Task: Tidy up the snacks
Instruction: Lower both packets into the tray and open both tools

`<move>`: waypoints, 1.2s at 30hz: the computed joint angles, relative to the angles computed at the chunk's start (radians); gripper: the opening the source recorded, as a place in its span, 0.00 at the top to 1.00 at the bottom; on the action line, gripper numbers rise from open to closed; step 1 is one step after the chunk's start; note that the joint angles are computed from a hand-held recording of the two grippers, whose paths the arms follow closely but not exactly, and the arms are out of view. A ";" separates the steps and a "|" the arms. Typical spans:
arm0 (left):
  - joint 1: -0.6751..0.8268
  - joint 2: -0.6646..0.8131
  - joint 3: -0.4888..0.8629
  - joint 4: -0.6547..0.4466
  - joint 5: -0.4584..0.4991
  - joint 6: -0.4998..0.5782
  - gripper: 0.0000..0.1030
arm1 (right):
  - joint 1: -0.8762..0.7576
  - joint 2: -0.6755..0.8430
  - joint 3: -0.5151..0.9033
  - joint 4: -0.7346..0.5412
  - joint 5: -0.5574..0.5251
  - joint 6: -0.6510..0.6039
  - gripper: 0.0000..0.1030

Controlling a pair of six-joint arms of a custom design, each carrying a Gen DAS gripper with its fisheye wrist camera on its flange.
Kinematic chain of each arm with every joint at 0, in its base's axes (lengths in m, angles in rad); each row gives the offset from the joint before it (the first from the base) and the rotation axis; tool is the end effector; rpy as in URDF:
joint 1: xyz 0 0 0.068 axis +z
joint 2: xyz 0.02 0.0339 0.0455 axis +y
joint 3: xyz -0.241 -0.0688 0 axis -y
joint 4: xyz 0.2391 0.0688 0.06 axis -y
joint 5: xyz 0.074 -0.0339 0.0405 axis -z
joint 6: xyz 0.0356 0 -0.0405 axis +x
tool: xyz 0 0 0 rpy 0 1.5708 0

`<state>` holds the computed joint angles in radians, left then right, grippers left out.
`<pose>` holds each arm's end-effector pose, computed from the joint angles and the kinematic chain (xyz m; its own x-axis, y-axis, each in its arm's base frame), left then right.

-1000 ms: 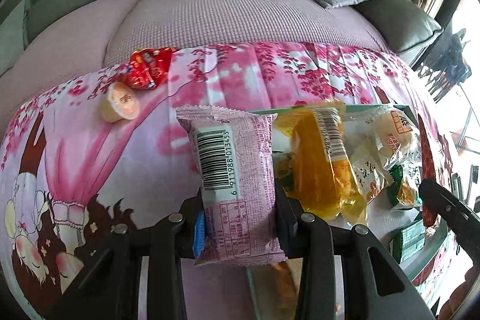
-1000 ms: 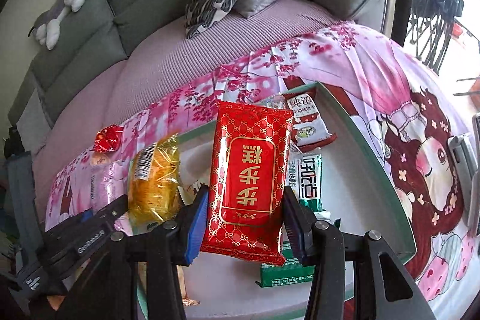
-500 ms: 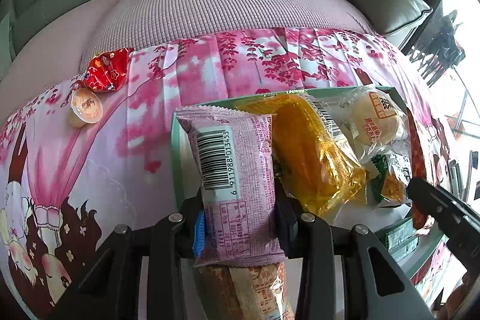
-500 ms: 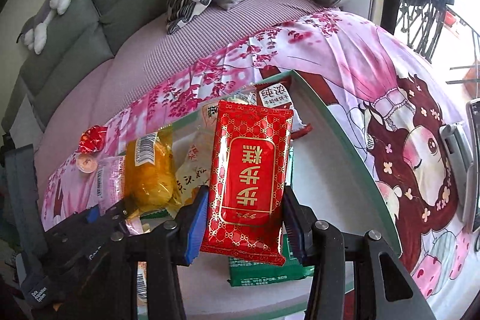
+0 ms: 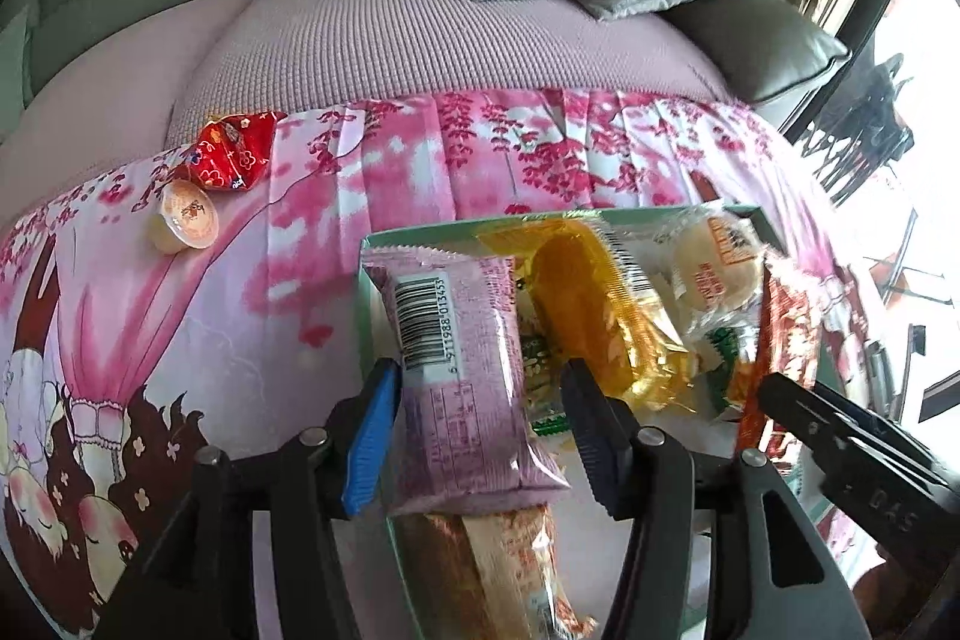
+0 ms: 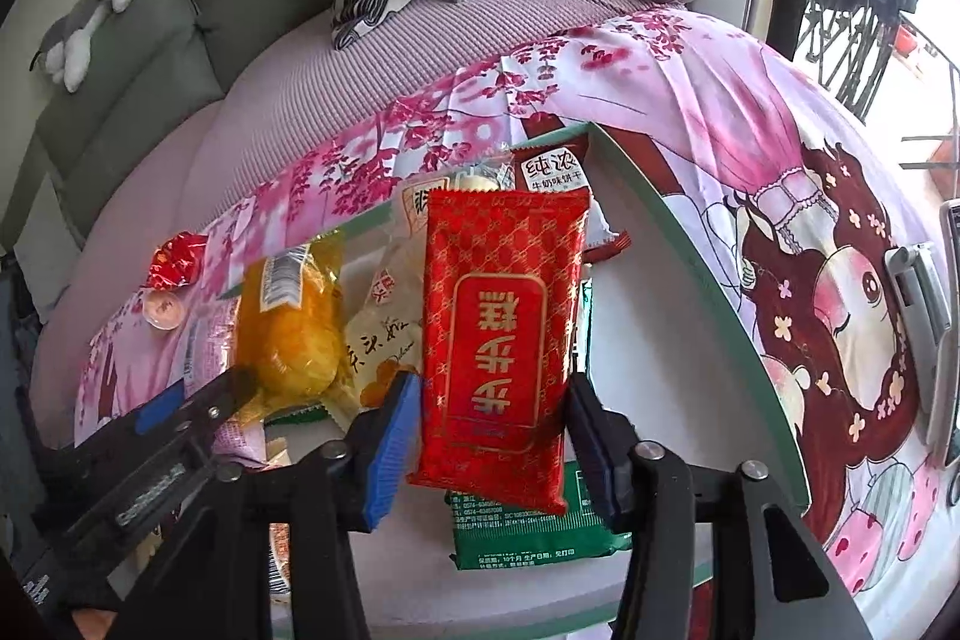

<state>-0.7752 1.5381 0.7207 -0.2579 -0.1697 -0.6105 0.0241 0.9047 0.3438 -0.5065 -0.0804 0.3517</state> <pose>0.1980 -0.1856 0.1251 -0.8774 0.0687 -0.4748 0.1580 0.9759 -0.1508 0.1582 0.0067 0.1307 -0.8437 0.3231 -0.4286 0.2428 0.9419 0.2322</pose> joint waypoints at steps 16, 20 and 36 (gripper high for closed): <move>0.002 -0.160 -0.037 -0.114 -0.049 -0.084 0.40 | 0.033 -0.067 -0.001 -0.022 -0.001 -0.011 0.14; 0.000 -0.159 -0.040 -0.122 -0.068 -0.084 0.40 | 0.030 -0.081 -0.010 -0.014 -0.007 -0.006 0.03; 0.068 -0.282 -0.120 -0.106 -0.126 -0.098 0.06 | 0.069 -0.152 -0.005 -0.024 0.002 0.008 0.00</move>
